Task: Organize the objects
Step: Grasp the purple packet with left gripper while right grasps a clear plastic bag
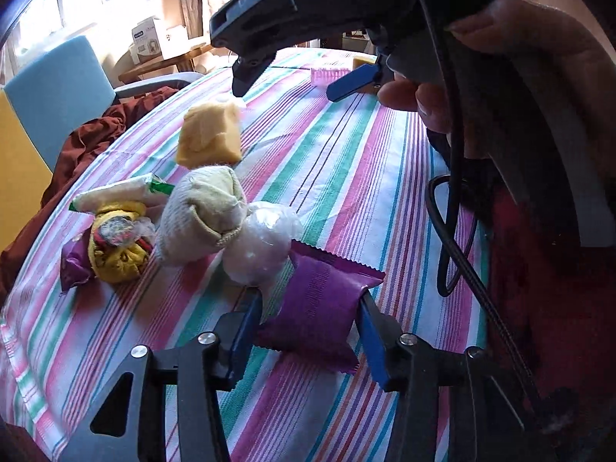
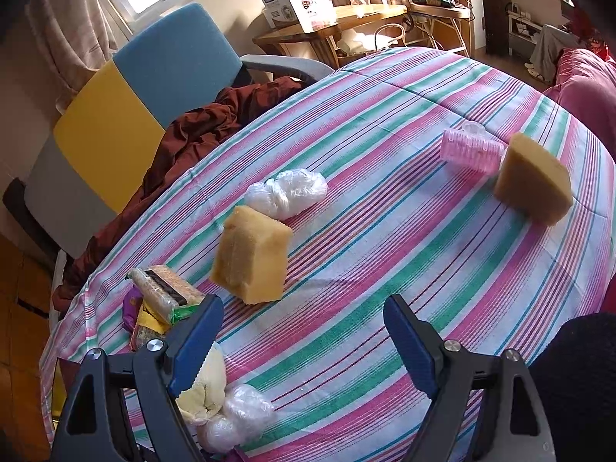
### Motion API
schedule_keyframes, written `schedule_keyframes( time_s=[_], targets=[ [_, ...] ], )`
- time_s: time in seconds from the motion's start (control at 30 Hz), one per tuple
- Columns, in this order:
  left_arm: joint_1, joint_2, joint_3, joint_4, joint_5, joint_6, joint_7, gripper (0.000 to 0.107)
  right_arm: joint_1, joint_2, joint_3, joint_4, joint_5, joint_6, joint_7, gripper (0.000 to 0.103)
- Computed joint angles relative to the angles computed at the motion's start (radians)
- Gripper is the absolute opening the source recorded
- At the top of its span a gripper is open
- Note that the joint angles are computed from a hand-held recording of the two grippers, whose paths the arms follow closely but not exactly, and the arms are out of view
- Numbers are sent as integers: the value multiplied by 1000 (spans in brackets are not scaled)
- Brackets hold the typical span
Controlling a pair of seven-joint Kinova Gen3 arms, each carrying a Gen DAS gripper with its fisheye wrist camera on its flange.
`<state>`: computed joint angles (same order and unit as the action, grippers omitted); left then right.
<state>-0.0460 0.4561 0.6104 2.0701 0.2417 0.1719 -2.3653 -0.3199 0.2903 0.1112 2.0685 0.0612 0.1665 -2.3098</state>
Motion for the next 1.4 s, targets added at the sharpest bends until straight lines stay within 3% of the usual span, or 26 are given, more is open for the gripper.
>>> schedule_keyframes(
  time_s=[0.1, 0.2, 0.3, 0.5, 0.73, 0.97, 1.03, 1.2, 1.4],
  targets=[
    [-24, 17, 29, 8, 12, -2, 18, 37, 57, 4, -61, -8, 3, 9, 12, 87],
    [-62, 7, 62, 45, 48, -42, 44, 35, 191, 3, -200, -7, -67, -8, 123, 87],
    [-159, -2, 145, 103, 71, -78, 85, 35, 305, 20, -339, -12, -141, -28, 245, 87],
    [-321, -50, 278, 257, 52, -215, 193, 35, 488, 92, -589, -78, -223, 50, 473, 87],
    [-417, -58, 341, 356, 20, -341, 356, 35, 430, 120, -542, -121, -279, 134, 568, 84],
    [-299, -70, 226, 344, -15, -365, 441, 35, 344, 118, -437, -138, -337, 186, 611, 83],
    [-280, -71, 204, 343, -33, -369, 464, 35, 371, 115, -455, -134, -390, 189, 668, 80],
    [-271, -83, 185, 349, -87, -374, 531, 34, 355, 125, -434, -178, -440, 337, 757, 77],
    [-199, -136, 101, 379, -109, -395, 608, 33, 176, 108, -328, -227, -336, 493, 785, 74]
  ],
)
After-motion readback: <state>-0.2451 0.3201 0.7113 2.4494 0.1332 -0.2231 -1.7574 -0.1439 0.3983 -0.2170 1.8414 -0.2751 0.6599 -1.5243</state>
